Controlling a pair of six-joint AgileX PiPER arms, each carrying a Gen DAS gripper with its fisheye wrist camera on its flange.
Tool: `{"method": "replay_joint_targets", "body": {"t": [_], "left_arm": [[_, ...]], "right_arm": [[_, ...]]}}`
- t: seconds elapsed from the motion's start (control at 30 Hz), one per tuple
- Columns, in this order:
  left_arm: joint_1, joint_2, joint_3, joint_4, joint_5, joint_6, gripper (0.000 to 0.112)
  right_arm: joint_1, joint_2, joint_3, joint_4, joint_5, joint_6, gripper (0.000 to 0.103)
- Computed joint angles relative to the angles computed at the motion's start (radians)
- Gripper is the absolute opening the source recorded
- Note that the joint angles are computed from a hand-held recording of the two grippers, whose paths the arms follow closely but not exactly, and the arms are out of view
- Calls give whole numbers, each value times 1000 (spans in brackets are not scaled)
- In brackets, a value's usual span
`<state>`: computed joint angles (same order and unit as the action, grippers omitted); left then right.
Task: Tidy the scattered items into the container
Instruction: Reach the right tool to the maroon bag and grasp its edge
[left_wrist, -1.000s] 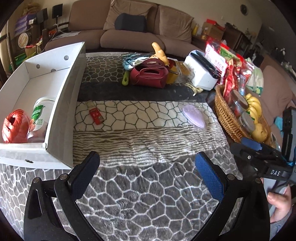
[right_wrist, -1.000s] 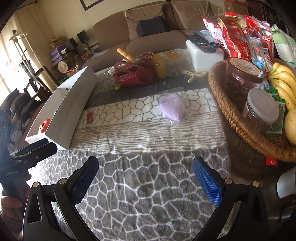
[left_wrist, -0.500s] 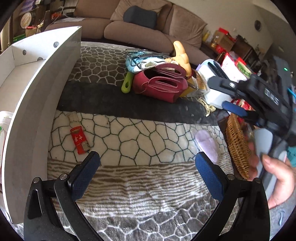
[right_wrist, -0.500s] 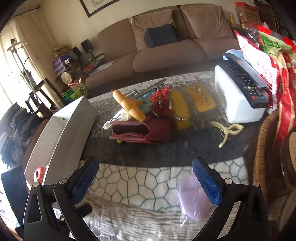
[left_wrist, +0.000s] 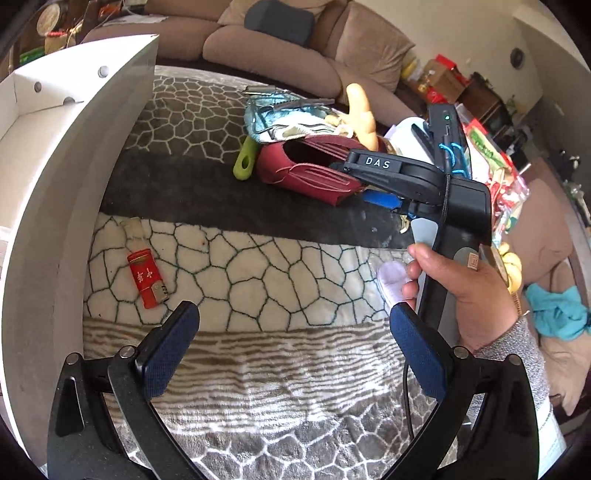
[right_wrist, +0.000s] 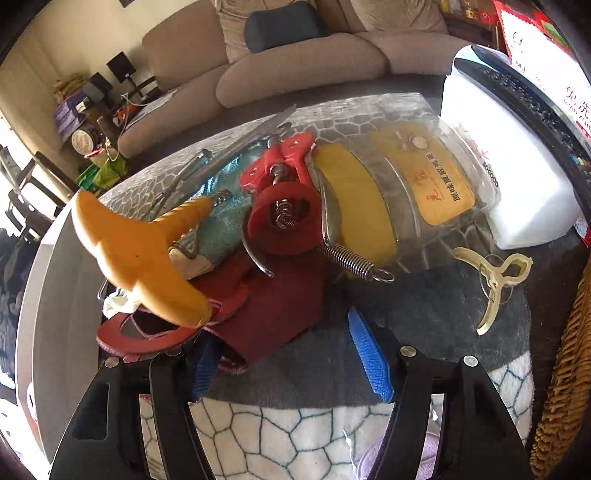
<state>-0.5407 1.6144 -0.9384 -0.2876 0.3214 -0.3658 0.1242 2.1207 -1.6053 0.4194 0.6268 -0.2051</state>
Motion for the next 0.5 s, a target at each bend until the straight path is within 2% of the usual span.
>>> {"method": "replay_joint_targets", "body": {"t": [0.07, 0.13, 0.17, 0.2, 0.3, 0.37, 0.4, 0.5], "left_arm": [[25, 1, 7, -105, 6, 100, 103], [41, -3, 16, -175, 7, 163, 103], [44, -6, 18, -174, 5, 163, 103], [45, -9, 19, -166, 5, 157, 103], [56, -14, 13, -163, 12, 162, 103], [67, -17, 12, -181, 18, 185, 103], [73, -18, 13, -184, 22, 186, 103], [91, -7, 14, -203, 40, 203, 103]], "right_arm": [[-12, 34, -20, 58, 13, -14, 68], [-50, 59, -17, 217, 40, -93, 66], [-70, 61, -2, 293, 50, -126, 60], [-87, 57, 21, 363, 52, -173, 58], [-148, 52, 75, 553, 136, -358, 46], [-188, 22, 150, 662, 179, -483, 45], [-212, 7, 193, 723, 209, -550, 41], [-259, -36, 294, 784, 286, -647, 35]]}}
